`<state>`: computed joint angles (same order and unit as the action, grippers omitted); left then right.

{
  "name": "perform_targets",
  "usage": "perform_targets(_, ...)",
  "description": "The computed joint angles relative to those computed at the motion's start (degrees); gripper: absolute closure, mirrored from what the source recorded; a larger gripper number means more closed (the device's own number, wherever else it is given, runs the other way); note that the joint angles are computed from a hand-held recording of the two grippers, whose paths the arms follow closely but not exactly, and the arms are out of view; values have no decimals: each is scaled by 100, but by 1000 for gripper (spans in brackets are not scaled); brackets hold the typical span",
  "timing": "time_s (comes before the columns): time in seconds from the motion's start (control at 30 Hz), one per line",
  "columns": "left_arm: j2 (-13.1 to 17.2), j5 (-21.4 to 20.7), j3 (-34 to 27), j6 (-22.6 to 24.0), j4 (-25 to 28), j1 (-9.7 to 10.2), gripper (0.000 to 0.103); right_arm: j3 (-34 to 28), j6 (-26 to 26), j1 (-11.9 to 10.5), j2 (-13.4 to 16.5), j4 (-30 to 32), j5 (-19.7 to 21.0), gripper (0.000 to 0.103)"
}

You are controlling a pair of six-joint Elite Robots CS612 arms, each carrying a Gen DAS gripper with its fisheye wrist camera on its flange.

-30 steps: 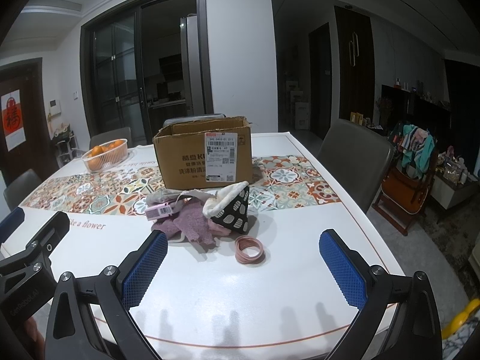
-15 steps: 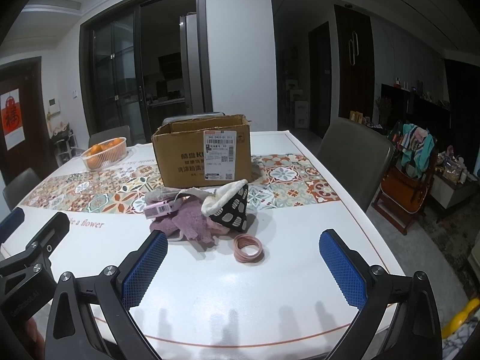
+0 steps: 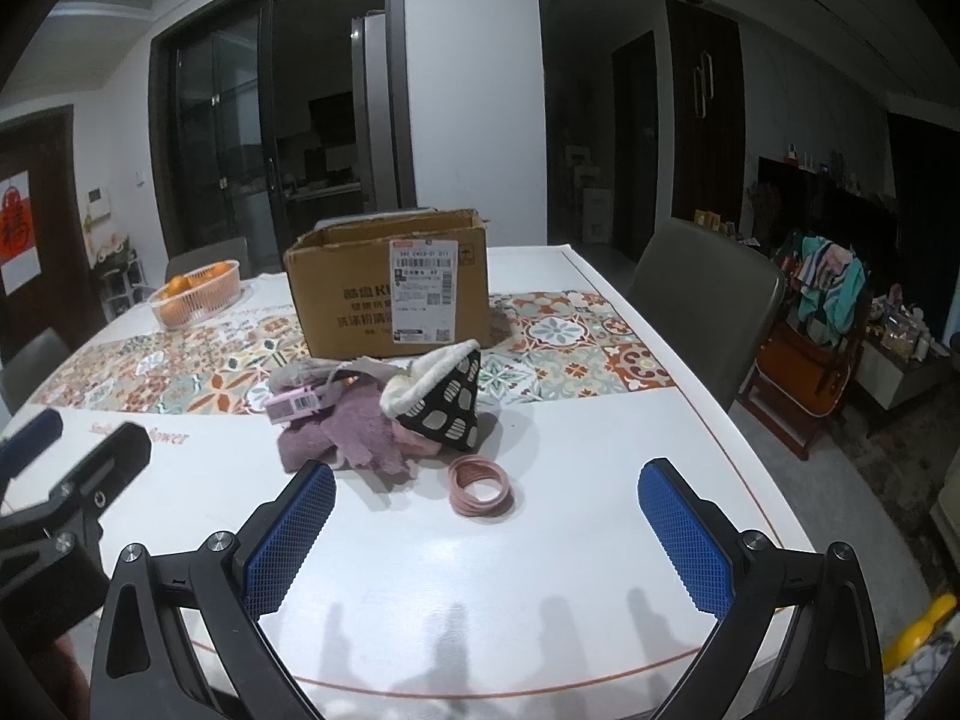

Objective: Organize soft objects
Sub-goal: 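Grasp the white fuzzy sock with the left tool while the right tool grasps the pink hair ties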

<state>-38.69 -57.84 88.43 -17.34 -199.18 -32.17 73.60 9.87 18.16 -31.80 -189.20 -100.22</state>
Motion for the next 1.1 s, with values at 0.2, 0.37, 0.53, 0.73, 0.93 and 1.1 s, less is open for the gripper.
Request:
perform_targets(0.2,134,-235,-297,87,211,54,0,-173,119,-66,98,313,102,0)
perform_targets(0.37,277,-512,-580,198,356,118,0,-380,248,-116,211,638,204,0)
perform_targets(0.53,434,-874,-915,279,627,204,0,-625,229,-145,360,909,307,0)
perform_targets(0.73,638,-1324,-1323,362,848,296,0,-917,259,-186,526,1244,449,0)
perform_targets(0.93,845,-1919,-1730,451,1137,397,6,-1197,250,-203,706,1438,544,1)
perform_targets(1.1,1015,-2376,-2065,448,1484,470,17,-1312,175,-208,778,1509,666,4)
